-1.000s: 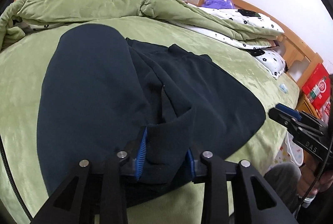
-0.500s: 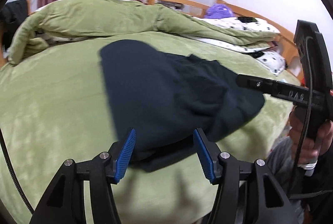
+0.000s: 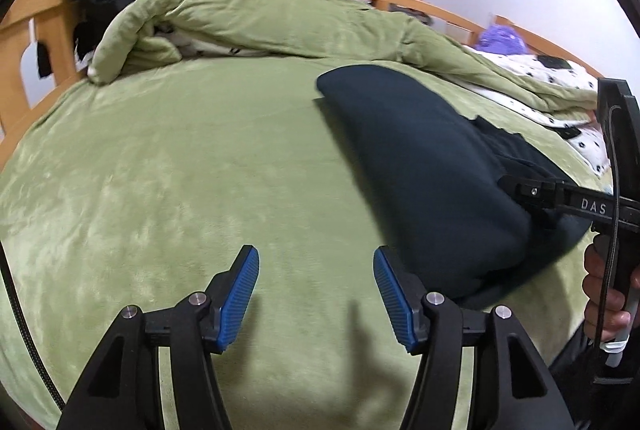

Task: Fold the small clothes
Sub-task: 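Close the right tool on the bundle's opposite side edge, then fold the held side over the bundle with the right tool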

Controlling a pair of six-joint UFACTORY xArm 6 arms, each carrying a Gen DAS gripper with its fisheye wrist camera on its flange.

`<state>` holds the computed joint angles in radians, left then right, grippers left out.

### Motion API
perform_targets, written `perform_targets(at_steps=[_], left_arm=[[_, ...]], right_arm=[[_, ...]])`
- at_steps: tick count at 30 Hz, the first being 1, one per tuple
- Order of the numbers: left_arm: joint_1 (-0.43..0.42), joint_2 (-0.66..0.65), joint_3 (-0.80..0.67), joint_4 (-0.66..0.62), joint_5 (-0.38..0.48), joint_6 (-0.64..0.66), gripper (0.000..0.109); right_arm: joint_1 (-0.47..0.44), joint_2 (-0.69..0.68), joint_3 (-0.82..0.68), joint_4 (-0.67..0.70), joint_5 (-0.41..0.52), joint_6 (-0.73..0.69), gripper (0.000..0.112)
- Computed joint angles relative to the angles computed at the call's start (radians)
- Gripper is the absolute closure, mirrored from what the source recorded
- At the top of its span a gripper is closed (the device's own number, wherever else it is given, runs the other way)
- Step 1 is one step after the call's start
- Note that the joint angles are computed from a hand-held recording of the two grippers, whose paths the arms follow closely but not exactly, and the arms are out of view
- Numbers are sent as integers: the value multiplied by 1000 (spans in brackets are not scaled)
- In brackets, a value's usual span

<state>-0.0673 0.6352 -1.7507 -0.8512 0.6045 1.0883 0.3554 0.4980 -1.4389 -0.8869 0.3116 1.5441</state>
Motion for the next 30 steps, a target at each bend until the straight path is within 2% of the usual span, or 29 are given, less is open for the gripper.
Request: perform_targets(at_steps=[2, 3, 4, 6, 9, 11, 15, 18, 21, 23, 25, 27, 30], left_arm=[[1, 18, -17, 19, -9, -28, 51], [0, 21, -18, 22, -23, -31, 51], [-2, 22, -15, 22, -42, -31, 51], [-3, 22, -11, 18, -61, -36, 50], [10, 52, -58, 56, -4, -127, 49], [18, 81, -103, 93, 42, -203, 49], [17, 97, -116, 121, 30, -249, 49], [14, 94, -107, 119, 26, -259, 49], [9, 89, -99, 115, 47, -254, 49], [-2, 73, -70, 118, 26, -229, 49], [-16, 53, -39, 119, 7, -200, 49], [-27, 36, -20, 112, 5, -173, 49], [-49, 8, 8, 97, 10, -147, 49]], right_arm=[[-10, 39, -40, 31, -8, -20, 51], [-11, 54, -58, 47, -1, -34, 58], [-14, 71, -79, 54, -5, -43, 77], [-14, 87, -106, 77, 3, -89, 94], [-9, 45, -94, -119, 52, 37, 102], [-12, -9, -59, -233, 72, 105, 103], [-35, -142, 53, -329, 89, 154, 104], [-39, -254, 154, -422, 155, 207, 104], [-45, -394, 304, -477, 265, 234, 104], [-70, -454, 388, -445, 294, 223, 104], [-120, -477, 454, -359, 280, 191, 104], [-183, -458, 492, -200, 213, 78, 103], [-232, -433, 525, -74, 122, -15, 92]])
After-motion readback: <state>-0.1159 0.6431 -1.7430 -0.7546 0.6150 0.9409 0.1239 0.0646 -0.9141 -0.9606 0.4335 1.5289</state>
